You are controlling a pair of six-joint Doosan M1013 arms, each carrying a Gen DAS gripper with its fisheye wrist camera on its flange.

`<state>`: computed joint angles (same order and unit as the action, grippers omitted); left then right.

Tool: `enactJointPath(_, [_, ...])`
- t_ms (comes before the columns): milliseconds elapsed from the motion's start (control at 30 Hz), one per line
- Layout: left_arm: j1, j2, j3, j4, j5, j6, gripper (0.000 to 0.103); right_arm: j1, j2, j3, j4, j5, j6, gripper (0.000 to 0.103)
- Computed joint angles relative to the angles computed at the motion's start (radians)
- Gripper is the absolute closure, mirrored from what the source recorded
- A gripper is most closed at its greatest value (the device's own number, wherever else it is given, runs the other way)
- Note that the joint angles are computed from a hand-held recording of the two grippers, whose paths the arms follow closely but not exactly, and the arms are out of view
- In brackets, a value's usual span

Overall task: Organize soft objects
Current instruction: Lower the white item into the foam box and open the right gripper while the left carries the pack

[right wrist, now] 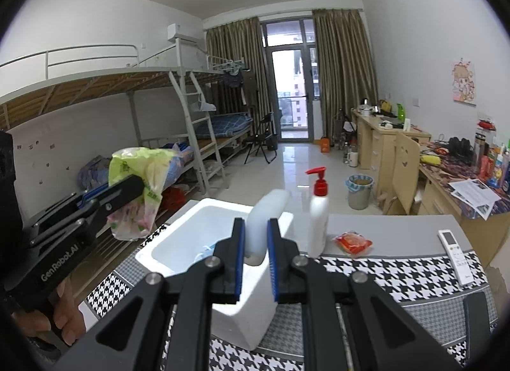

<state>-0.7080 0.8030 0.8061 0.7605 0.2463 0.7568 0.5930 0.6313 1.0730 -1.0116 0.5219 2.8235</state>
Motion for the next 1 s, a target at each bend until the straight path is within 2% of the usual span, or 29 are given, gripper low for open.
enactJointPath(267, [0.012,0.018,-0.029,-0.129,0.029,0.106,0.087,0.000,0.028,-0.042,0.099,-0.006,-0.109,0.086])
enactJointPath(633, [0.035,0.026,-0.037,-0.150,0.033,0.102,0.087,-0.001,0.089,-0.144,0.282,0.033,-0.319,0.086])
enactJointPath(1000, [0.048,0.037,-0.052,-0.153,0.052,0.084,0.087,-0.009,0.168,-0.277,0.429,0.131,-0.477,0.086])
